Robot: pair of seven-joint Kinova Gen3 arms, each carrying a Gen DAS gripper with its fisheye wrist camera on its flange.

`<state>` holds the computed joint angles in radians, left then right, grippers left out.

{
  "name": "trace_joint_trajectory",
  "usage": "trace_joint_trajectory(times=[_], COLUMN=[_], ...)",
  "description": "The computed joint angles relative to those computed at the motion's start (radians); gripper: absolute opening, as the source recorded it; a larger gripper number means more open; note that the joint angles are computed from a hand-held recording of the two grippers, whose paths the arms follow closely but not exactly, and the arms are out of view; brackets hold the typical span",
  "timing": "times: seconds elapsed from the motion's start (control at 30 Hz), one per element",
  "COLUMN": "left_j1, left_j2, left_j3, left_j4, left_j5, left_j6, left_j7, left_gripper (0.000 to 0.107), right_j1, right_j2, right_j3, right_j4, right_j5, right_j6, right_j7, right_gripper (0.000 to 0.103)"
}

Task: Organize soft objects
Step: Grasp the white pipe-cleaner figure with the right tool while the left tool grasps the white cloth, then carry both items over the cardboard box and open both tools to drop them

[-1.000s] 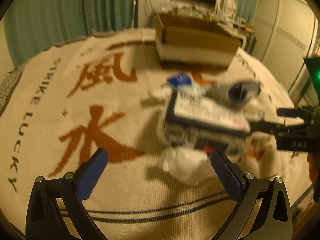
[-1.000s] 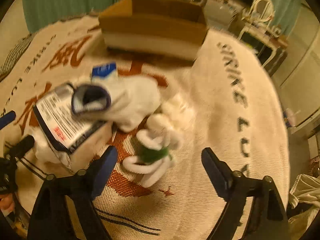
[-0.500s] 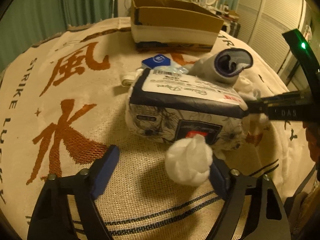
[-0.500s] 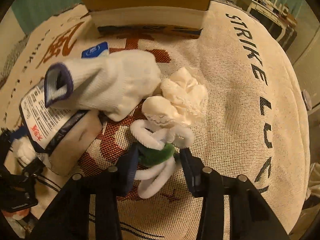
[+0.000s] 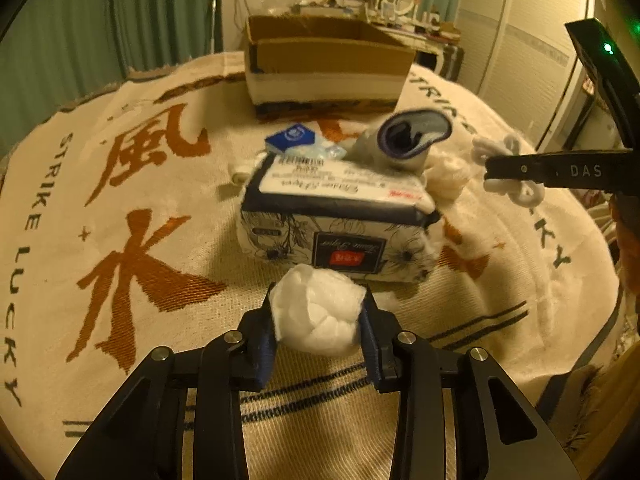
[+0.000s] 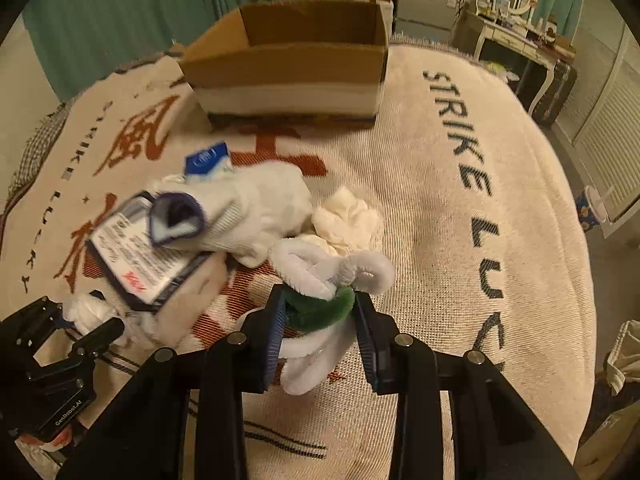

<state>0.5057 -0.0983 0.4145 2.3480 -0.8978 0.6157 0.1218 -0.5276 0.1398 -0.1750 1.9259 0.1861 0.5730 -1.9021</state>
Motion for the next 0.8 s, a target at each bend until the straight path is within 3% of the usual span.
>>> trace_joint_trajectory(times=[0.17, 0.47, 0.63, 0.8], left_j1=[0.016, -0.02, -0.087, -0.166], left_j2=[-0.045, -0.103, -0.117, -0.1], left_j3=[0.036, 0.07, 0.073, 0.019], left_j4=[-0.057, -0.194, -0.265, -0.339], left_j5=[0.065, 0.065, 0.017, -0.023], left_j6=[0.091, 0.223, 0.252, 0.187], left_j7=[-0.051, -0.156, -0.219, -0.312], left_gripper=[0.035, 0.035, 0.035, 0.035], right_j1=[-0.015, 0.014, 0.037, 0.052], right_j2=[-0.092, -0.208, -0.215, -0.158], right_j3=[-0.018, -0.084, -0.078, -0.062], right_j4=[0.039, 0.032, -0.028, -0.147], right_j5=[0.039, 0.127, 0.074, 0.062], right_j6=[-0.032, -0.078, -0.103, -0.099], right_j7=[-0.046, -0.119, -0.035, 0.04], right_gripper=[0.032, 0.032, 0.032, 0.033])
